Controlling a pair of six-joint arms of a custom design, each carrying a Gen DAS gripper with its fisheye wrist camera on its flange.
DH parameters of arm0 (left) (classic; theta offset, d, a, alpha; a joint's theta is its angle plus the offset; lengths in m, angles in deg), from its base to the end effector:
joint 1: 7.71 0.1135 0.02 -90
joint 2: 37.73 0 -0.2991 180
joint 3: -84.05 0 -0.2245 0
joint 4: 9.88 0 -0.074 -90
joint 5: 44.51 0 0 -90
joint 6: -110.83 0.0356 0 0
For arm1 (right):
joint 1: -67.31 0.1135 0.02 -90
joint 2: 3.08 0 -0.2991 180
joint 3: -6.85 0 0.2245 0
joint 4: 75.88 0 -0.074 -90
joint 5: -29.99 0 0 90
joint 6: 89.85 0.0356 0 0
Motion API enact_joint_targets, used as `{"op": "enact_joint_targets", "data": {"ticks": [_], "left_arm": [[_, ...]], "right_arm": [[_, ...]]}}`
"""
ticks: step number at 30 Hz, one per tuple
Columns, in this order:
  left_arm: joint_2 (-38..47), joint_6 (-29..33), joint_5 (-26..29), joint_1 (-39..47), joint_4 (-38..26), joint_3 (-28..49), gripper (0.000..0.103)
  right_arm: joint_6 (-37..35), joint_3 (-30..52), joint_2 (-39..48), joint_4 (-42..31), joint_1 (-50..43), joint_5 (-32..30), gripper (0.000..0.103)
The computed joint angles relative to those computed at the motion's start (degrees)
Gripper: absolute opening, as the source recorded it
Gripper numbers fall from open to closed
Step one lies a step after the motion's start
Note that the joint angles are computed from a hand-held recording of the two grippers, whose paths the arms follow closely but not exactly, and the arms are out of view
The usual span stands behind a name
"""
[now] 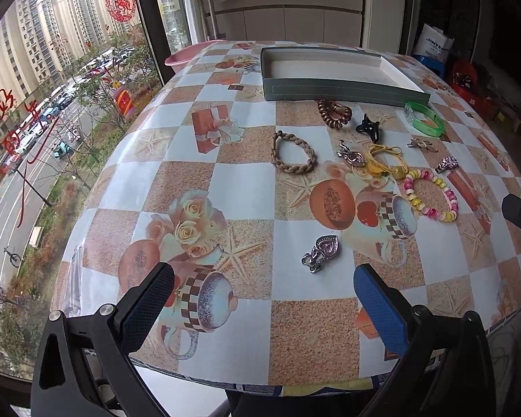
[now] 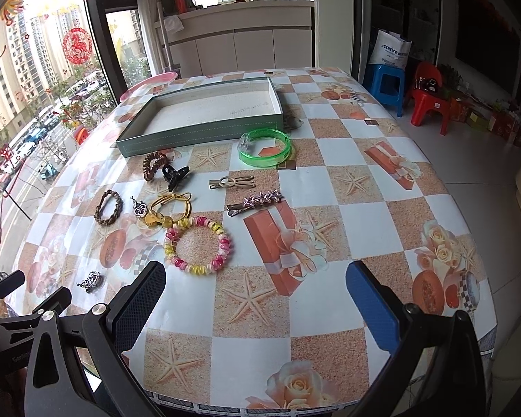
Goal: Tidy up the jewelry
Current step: 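Grasp the silver heart pendant with the left tool while the right tool grasps the pink-yellow beaded bracelet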
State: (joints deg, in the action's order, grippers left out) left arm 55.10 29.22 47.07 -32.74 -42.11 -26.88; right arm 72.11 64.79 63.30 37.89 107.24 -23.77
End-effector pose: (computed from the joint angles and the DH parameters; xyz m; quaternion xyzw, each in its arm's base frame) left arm 0.2728 -0.1285 0.2309 0.2788 0.9147 -0.0554 0.2874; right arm 0.1281 0.0797 0.2555 0.2997 0.8939 -0.0676 0.3264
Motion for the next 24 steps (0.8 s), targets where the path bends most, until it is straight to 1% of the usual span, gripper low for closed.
{"op": "enact_joint_targets", "data": {"ticks": [2,5,6,7,9,11,12,14,15,16,17,18,19,20,21,22,23,24], "left_arm": [[1.67,0.43,1.12,0.14,-0.61,0.78,0.103],[3.39,1.15,0.96,-0.65,0.06,1.22,0.1],[3.93,1.34,1.06,-0.96,0.3,1.42,0.095],[4.69,1.43,0.85,-1.47,0.55,1.83,0.088],[6.02,1.81,0.84,-2.18,0.2,2.78,0.086],[6.96,2.16,1.09,-2.66,0.22,3.43,0.086],[6.99,2.37,1.37,-2.83,0.66,3.3,0.086],[7.49,2.84,1.27,-3.37,0.74,3.9,0.086],[7.65,3.01,1.39,-3.56,0.54,4.16,0.086],[8.0,3.16,1.52,-3.72,0.14,4.73,0.086],[8.2,3.26,1.86,-3.83,-0.27,5.11,0.084],[8.37,3.39,2.86,-3.84,-0.74,5.54,0.075],[8.36,3.63,3.56,-3.97,-1.35,5.83,0.067],[8.31,4.07,4.04,-4.26,-1.79,6.04,0.062],[8.14,4.63,4.78,-4.47,-2.18,6.06,0.048],[7.84,5.11,5.18,-4.79,-2.37,5.88,0.037],[7.6,5.57,5.36,-5.12,-2.43,5.65,0.031],[7.41,5.85,5.38,-5.36,-2.43,5.46,0.03]], "right_arm": [[-3.5,-1.55,-0.13,3.03,-3.18,-2.86,0.103],[-9.17,-3.24,1.06,7.61,-8.51,-7.53,0.103],[-11.05,-3.75,1.63,9.33,-10.41,-9.29,0.103],[-12.83,-4.19,2.22,11.01,-12.16,-10.92,0.103],[-16.12,-4.73,3.62,14.06,-15.07,-13.34,0.098],[-18.41,-4.57,5.59,15.99,-17.19,-14.89,0.089],[-19.46,-4.5,6.51,16.91,-18.3,-15.84,0.087],[-21.7,-4.4,8.36,18.98,-20.35,-18.0,0.074],[-22.83,-4.12,9.43,19.85,-21.21,-18.95,0.073],[-23.26,-3.31,10.66,19.5,-20.95,-18.09,0.071],[-24.08,-2.16,12.19,18.71,-20.62,-17.29,0.066],[-24.56,-1.05,13.61,17.74,-19.89,-16.51,0.064],[-24.85,-0.06,14.73,16.91,-19.2,-15.89,0.061],[-25.18,0.58,15.29,16.52,-18.7,-15.76,0.056],[-25.49,1.21,15.72,16.06,-18.32,-15.73,0.053],[-25.59,1.61,15.89,15.7,-18.06,-15.87,0.048],[-25.92,1.75,15.85,15.77,-18.11,-16.33,0.041],[-25.96,1.85,15.83,15.78,-18.01,-16.65,0.036]]}}
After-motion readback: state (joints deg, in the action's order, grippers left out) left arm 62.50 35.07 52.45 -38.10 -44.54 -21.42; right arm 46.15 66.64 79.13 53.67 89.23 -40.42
